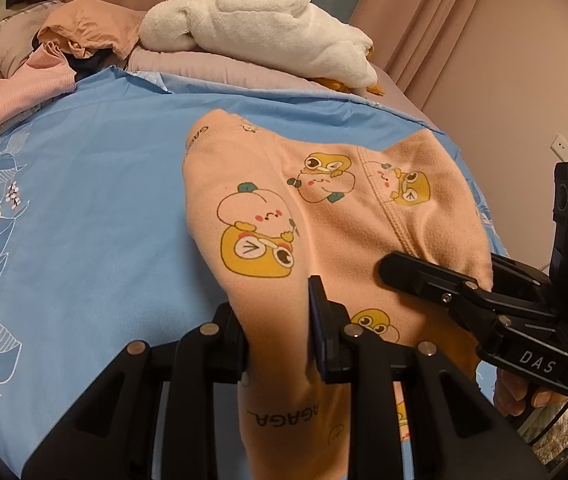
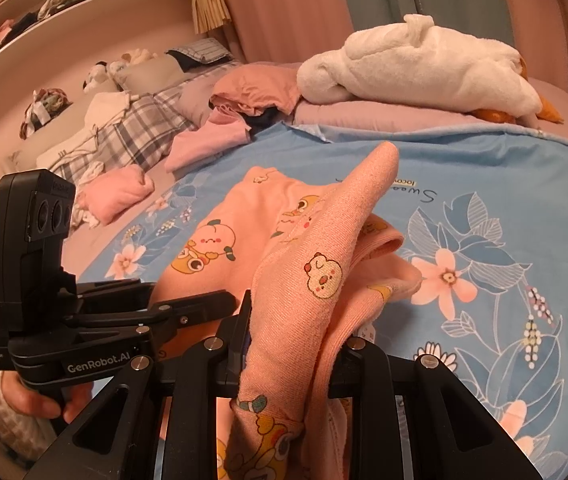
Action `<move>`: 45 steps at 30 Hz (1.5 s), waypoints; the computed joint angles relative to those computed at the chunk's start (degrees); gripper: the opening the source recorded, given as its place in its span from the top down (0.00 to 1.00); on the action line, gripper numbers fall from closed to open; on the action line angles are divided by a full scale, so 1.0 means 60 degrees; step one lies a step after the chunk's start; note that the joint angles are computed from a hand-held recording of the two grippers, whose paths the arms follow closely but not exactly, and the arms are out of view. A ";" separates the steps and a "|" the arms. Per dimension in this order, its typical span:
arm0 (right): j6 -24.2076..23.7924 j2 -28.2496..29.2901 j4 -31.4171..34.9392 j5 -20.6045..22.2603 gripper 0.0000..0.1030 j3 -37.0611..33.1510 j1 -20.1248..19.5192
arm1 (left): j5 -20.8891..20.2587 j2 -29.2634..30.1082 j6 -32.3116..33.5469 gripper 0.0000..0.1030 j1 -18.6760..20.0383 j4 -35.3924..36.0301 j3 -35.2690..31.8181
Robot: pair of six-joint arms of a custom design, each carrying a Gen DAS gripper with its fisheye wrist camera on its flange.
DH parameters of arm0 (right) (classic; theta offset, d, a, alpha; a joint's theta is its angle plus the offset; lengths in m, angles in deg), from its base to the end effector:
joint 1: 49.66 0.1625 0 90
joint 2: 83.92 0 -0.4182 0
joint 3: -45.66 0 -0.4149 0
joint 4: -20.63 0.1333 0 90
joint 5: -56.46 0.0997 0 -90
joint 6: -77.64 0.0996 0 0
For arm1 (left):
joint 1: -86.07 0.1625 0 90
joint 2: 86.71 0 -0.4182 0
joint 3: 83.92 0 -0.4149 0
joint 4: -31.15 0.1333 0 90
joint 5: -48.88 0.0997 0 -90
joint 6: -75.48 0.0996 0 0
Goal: Fold small clothes
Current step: 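Carry the held orange shirt across the blue sheet with both grippers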
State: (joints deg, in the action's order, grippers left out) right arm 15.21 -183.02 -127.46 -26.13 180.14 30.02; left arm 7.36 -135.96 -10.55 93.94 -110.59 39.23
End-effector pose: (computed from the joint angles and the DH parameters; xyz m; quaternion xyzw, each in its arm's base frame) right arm 0.0717 -0.4219 0.2826 0.4412 -0.8734 0.1958 0.0655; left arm -0.4227 -0.2683 -0.0181 0.0484 0.8970 -0.3827 0.2159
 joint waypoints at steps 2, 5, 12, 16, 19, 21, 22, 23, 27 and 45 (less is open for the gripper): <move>0.0027 0.0039 -0.0030 -0.0029 0.74 -0.0003 0.0016 | -0.0005 -0.0006 0.0042 0.76 0.0033 -0.0035 0.0014; 0.0054 0.0052 -0.0061 -0.0056 0.74 0.0011 0.0033 | -0.0014 -0.0002 0.0081 0.76 0.0064 -0.0077 0.0019; 0.0096 0.0202 -0.0138 -0.0099 0.74 -0.0025 0.0041 | -0.0048 0.0004 0.0191 0.76 0.0183 -0.0218 0.0068; 0.0116 0.0329 -0.0189 -0.0122 0.74 -0.0079 0.0055 | -0.0059 0.0014 0.0263 0.76 0.0249 -0.0269 0.0066; 0.0117 0.0334 -0.0196 -0.0125 0.74 -0.0080 0.0057 | -0.0061 0.0022 0.0285 0.76 0.0263 -0.0288 0.0066; 0.0105 0.0357 -0.0216 -0.0123 0.74 -0.0085 0.0054 | -0.0058 0.0032 0.0302 0.76 0.0278 -0.0300 0.0057; 0.0116 0.0342 -0.0189 -0.0125 0.74 -0.0089 0.0061 | -0.0060 0.0032 0.0315 0.75 0.0286 -0.0308 0.0057; 0.0120 0.0351 -0.0192 -0.0126 0.74 -0.0092 0.0060 | -0.0060 0.0034 0.0284 0.75 0.0271 -0.0285 0.0046; 0.0117 0.0353 -0.0178 -0.0127 0.74 -0.0107 0.0066 | -0.0071 0.0060 0.0408 0.75 0.0332 -0.0369 0.0042; 0.0178 0.0737 -0.0332 -0.0188 0.74 -0.0311 0.0071 | -0.0080 0.0186 0.0890 0.75 0.0684 -0.0726 -0.0011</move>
State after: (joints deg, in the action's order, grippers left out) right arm 16.28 -178.60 -129.45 -27.26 178.27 30.45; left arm 6.88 -134.84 -5.21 98.04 -114.95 39.16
